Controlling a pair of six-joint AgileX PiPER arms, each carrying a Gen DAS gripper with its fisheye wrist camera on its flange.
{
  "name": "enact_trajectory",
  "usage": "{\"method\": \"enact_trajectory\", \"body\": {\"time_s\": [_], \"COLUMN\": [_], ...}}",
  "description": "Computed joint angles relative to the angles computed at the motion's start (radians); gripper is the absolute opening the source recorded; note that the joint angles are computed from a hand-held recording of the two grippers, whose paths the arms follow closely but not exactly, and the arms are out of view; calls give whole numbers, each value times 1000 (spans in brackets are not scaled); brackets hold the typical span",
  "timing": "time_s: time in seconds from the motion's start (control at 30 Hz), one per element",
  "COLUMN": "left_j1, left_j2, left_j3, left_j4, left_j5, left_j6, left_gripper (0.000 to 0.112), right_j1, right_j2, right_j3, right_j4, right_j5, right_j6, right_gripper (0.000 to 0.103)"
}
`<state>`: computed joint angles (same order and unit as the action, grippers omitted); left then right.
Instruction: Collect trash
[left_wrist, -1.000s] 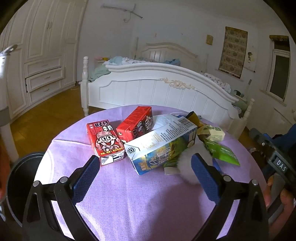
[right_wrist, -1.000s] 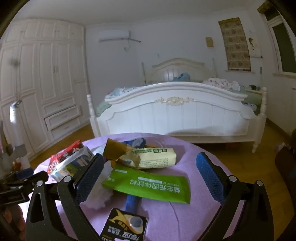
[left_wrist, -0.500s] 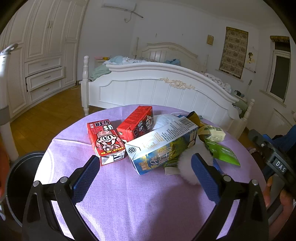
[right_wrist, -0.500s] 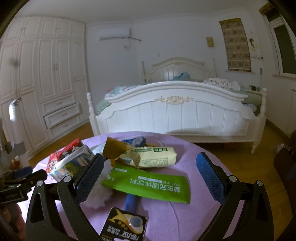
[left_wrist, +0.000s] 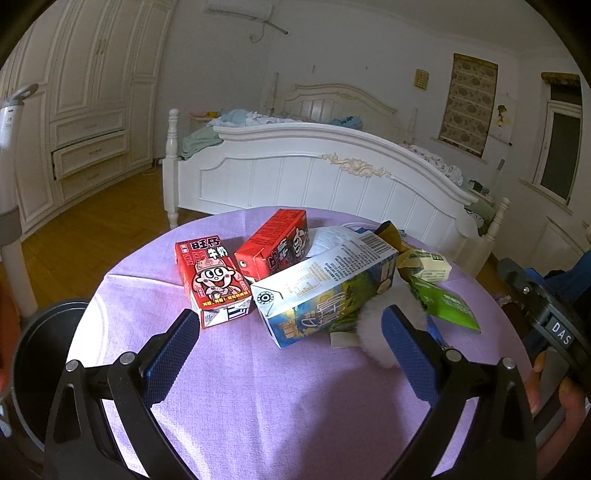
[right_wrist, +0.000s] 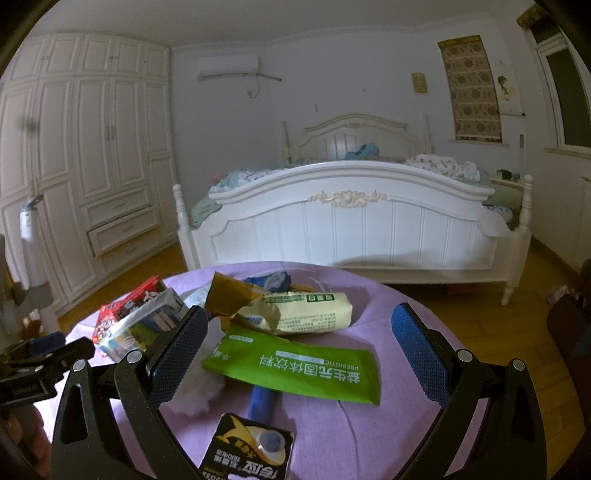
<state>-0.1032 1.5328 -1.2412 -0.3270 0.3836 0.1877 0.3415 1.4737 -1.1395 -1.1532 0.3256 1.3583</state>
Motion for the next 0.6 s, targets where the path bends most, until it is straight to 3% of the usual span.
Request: {"method": "enact_trajectory", "body": {"time_s": [0.6], "left_j1": [3], "left_j2": [3], "left_j3": [-6], "left_j4": [10], "left_j5": [5], "left_j6": [-12], "left_gripper": [98], "right_j1": [-2], "right_j2": [3], "right_j3": [-1], "right_j4": [29], "right_j5": [-4], "right_j6": [-20], "right_gripper": [98]}}
